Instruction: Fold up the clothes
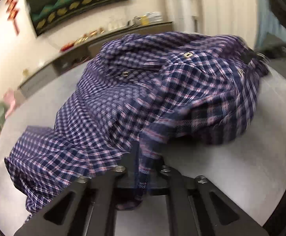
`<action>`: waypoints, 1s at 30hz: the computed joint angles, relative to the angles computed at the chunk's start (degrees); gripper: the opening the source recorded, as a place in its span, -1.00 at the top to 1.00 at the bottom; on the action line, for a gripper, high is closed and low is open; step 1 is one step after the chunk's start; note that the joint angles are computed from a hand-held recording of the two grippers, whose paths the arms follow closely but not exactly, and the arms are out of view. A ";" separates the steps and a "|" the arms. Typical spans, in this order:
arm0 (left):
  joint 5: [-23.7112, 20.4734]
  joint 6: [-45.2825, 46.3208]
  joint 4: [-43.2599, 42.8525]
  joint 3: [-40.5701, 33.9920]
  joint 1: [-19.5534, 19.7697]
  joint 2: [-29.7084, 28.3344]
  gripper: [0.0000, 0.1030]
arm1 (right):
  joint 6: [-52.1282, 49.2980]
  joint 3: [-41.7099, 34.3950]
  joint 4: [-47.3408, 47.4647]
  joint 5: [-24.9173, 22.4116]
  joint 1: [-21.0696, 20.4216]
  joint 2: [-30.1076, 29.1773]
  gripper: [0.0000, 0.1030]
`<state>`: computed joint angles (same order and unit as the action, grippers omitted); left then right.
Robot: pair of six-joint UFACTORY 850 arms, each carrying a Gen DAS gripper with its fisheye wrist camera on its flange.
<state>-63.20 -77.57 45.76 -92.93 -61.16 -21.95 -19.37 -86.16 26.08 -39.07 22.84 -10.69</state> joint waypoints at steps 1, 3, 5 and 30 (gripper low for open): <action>0.99 -1.25 0.48 0.97 0.42 1.35 0.97 | -1.82 0.28 1.82 -0.27 -0.62 0.57 0.89; 6.31 -4.01 1.38 4.43 0.80 6.90 0.98 | -5.40 0.00 6.05 -1.33 -1.84 1.65 0.92; 13.22 -8.73 3.85 8.34 1.29 14.09 0.98 | -12.31 -1.65 16.90 -5.47 -4.23 2.71 0.93; -0.74 12.71 1.86 17.89 8.01 17.23 -0.12 | -18.31 -2.01 -32.58 11.84 12.03 -3.73 -0.31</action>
